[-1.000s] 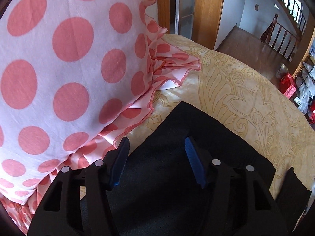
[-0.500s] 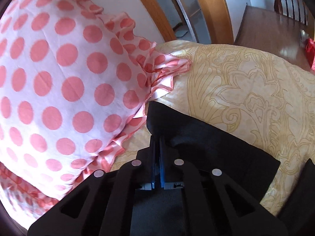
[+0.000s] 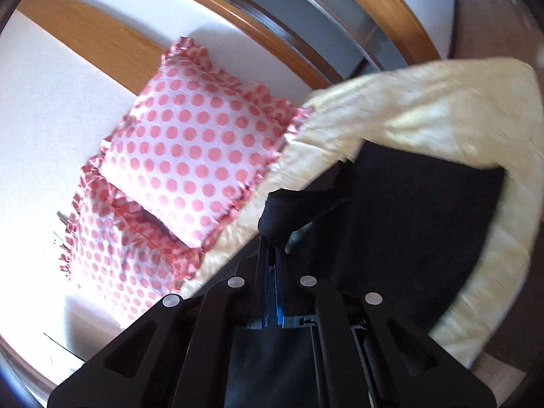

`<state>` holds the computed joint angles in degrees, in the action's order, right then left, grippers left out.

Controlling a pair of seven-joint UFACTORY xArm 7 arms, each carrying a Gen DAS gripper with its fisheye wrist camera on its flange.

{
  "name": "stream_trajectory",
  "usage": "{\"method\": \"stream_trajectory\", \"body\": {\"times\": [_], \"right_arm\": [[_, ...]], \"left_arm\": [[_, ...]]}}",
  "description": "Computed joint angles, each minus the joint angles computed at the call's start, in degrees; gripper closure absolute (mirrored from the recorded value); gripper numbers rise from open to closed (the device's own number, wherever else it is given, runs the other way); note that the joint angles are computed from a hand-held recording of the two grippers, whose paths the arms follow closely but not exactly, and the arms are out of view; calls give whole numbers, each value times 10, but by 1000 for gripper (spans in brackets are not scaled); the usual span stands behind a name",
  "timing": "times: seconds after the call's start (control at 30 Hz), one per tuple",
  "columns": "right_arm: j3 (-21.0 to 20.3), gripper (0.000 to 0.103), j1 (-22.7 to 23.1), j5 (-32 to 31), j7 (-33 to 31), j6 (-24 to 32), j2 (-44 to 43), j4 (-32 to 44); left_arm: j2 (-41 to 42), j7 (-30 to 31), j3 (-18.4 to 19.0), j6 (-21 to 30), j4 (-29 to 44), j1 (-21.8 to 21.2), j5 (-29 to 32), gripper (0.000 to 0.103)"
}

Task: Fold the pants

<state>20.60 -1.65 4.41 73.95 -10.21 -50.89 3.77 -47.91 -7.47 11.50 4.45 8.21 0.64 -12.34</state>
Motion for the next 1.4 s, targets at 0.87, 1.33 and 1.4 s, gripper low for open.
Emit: {"method": "stream_trajectory", "body": {"times": [0.87, 1.33, 1.4], "right_arm": [[8, 100, -42, -56, 14, 78, 23, 29], [14, 100, -48, -58, 81, 72, -23, -42], [10, 100, -48, -58, 77, 64, -18, -45]], "left_arm": [[7, 20, 1, 31, 18, 3, 17, 2], [255, 155, 198, 171, 353, -119, -125, 2], [363, 182, 242, 245, 460, -148, -189, 3]]}}
